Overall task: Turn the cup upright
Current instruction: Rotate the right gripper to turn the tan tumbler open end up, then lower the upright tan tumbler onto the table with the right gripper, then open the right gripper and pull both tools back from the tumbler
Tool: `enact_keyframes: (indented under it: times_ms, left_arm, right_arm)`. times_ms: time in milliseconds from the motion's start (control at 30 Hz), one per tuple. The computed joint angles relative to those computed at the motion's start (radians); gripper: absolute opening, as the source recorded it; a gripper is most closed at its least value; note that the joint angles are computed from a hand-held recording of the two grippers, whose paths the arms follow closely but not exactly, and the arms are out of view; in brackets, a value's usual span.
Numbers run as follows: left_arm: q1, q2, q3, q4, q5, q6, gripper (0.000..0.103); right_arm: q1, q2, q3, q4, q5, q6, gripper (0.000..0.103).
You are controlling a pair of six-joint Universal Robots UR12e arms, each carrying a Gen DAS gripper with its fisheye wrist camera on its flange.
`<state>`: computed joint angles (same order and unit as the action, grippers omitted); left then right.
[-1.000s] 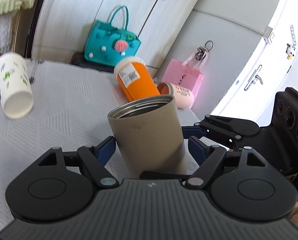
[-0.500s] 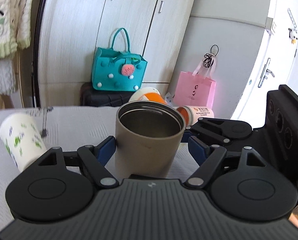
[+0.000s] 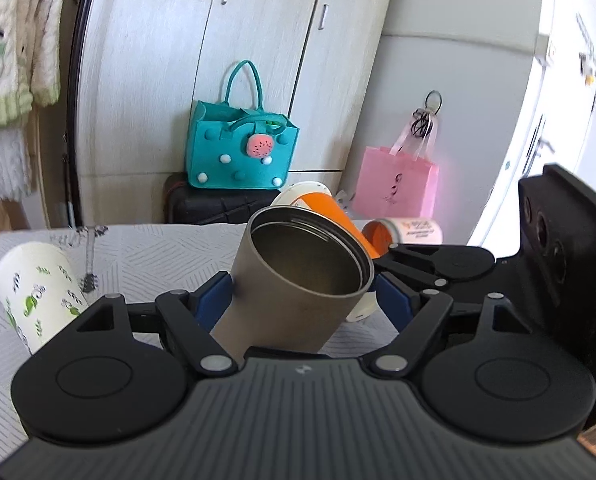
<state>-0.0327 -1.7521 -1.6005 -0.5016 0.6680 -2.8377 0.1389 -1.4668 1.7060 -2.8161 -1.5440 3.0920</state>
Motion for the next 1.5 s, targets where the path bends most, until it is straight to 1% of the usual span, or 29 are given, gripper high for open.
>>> enact_keyframes:
  times_ms: [67,133,200,333,467,600,667,800,833,900,933,1000,1133,1200,1300,1400,1500]
  left_arm:
    - [0.013,-0.011,0.015,-0.037,-0.053,-0.021,0.078]
    - [0.018,-0.019,0.03,-0.079,-0.078,-0.029,0.078]
    - [0.016,-0.021,0.032,-0.082,-0.068,-0.032,0.078]
    - [0.007,-0.018,0.021,-0.06,-0.036,-0.021,0.078]
    - [0.001,-0.017,0.013,-0.042,-0.02,-0.024,0.078]
    - [-0.008,-0.014,0.005,-0.034,0.019,-0.004,0.076]
    - [-0.006,-0.015,0.002,-0.029,0.017,-0.016,0.074]
    - [-0.006,-0.008,-0.008,-0.013,0.024,-0.013,0.074]
    - [-0.005,-0.006,-0.01,-0.009,0.025,-0.013,0.074]
    - [-0.002,0.0,-0.016,0.003,0.023,-0.024,0.074]
    - [0.0,0.003,-0.017,0.004,0.022,-0.031,0.074]
    - [0.004,0.013,-0.023,0.0,0.019,-0.03,0.077]
    - [0.017,0.04,-0.05,0.033,0.022,-0.037,0.079]
    - [0.024,0.056,-0.062,0.031,0.023,-0.031,0.08]
    - [0.031,0.09,-0.09,0.039,0.06,-0.017,0.081]
    - [0.042,0.128,-0.128,0.066,0.086,-0.012,0.082]
    - [0.054,0.169,-0.17,0.102,0.113,-0.018,0.082]
  right_arm:
    - [-0.007,-0.007,-0.005,0.021,0.019,-0.007,0.081]
    - [-0.014,-0.011,-0.016,0.058,0.038,-0.004,0.081]
    - [-0.018,-0.011,-0.021,0.076,0.052,0.007,0.081]
    - [-0.009,-0.003,-0.02,0.069,0.026,-0.005,0.081]
    - [-0.011,-0.002,-0.008,0.041,0.031,0.001,0.081]
    - [-0.015,-0.002,0.0,0.023,0.041,0.001,0.081]
    - [-0.015,-0.005,0.006,0.017,0.038,0.001,0.081]
    - [-0.01,-0.004,0.006,0.013,0.025,-0.008,0.081]
    - [-0.008,-0.004,0.005,0.013,0.02,-0.007,0.082]
    - [0.003,-0.004,0.008,-0.006,-0.014,-0.006,0.087]
    - [0.008,-0.006,0.013,-0.018,-0.033,-0.007,0.088]
    - [0.015,-0.012,0.022,-0.044,-0.057,-0.001,0.09]
    - [0.03,-0.029,0.033,-0.058,-0.095,0.021,0.09]
    - [0.039,-0.039,0.042,-0.064,-0.113,0.024,0.09]
    - [0.053,-0.061,0.068,-0.082,-0.142,0.036,0.09]
    - [0.064,-0.086,0.099,-0.11,-0.16,0.073,0.09]
    - [0.084,-0.107,0.128,-0.156,-0.199,0.106,0.09]
